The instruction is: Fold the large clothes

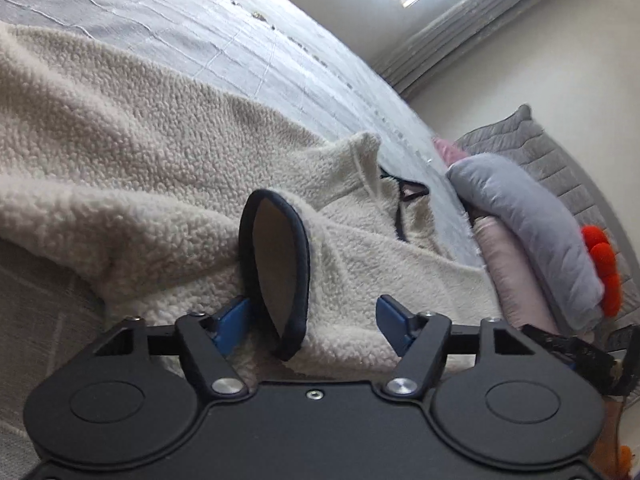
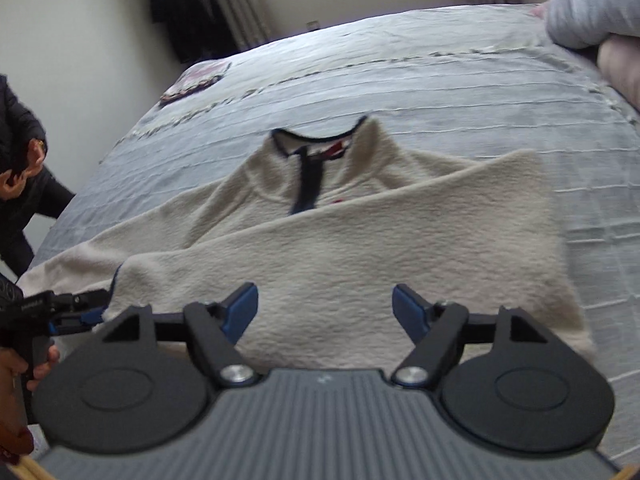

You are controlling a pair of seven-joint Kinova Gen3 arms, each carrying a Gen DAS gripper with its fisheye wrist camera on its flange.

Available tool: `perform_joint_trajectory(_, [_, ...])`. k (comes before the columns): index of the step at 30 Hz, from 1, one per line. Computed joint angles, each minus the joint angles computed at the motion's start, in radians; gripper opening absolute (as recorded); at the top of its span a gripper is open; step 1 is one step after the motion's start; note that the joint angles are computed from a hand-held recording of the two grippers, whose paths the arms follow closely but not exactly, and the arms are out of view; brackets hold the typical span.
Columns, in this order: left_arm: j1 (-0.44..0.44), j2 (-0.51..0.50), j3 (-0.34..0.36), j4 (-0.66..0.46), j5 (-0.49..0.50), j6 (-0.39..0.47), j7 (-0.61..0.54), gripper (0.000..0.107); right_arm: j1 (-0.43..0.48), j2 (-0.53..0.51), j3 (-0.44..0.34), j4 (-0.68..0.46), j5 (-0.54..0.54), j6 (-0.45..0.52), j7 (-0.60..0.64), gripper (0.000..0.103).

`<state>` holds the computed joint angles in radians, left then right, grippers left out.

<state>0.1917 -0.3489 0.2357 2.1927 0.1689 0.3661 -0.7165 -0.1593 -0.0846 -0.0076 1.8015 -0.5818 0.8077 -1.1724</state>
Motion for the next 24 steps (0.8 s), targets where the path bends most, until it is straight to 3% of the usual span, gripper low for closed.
perform_joint_trajectory(4, [-0.155, 0.024, 0.185, -0.064, -0.154, 0.061, 0.135, 0.015, 0.076, -0.014, 0.078, 0.027, -0.022, -0.039, 0.012, 0.075])
perform_joint_trajectory(7, [-0.291, -0.098, 0.324, -0.04, -0.238, 0.014, 0.257, 0.007, 0.124, 0.017, 0.114, 0.026, -0.058, -0.062, 0.037, 0.075])
perform_joint_trajectory(10, [-0.419, -0.192, 0.43, -0.047, -0.263, 0.07, 0.347, 0.006, 0.172, 0.078, 0.122, 0.01, -0.134, -0.066, 0.061, 0.075])
perform_joint_trajectory(13, [-0.437, -0.173, 0.46, -0.05, -0.27, 0.126, 0.314, 0.006, 0.214, 0.155, 0.093, -0.013, -0.225, -0.068, 0.111, 0.075])
perform_joint_trajectory(17, [-0.443, -0.142, 0.473, -0.008, -0.262, 0.079, 0.316, 0.006, 0.237, 0.26, 0.02, -0.052, -0.278, -0.112, 0.108, 0.071])
perform_joint_trajectory(20, [-0.481, -0.14, 0.517, 0.0, -0.274, 0.061, 0.325, 0.006, 0.287, 0.325, -0.077, -0.063, -0.338, -0.155, 0.105, 0.051])
perform_joint_trajectory(22, [-0.51, -0.152, 0.547, -0.004, -0.28, 0.054, 0.329, 0.005, 0.252, 0.322, -0.076, -0.031, -0.375, -0.229, 0.157, 0.02])
perform_joint_trajectory(24, [-0.524, -0.186, 0.556, 0.01, -0.275, 0.017, 0.328, 0.005, 0.227, 0.268, -0.068, 0.021, -0.426, -0.311, 0.239, 0.017])
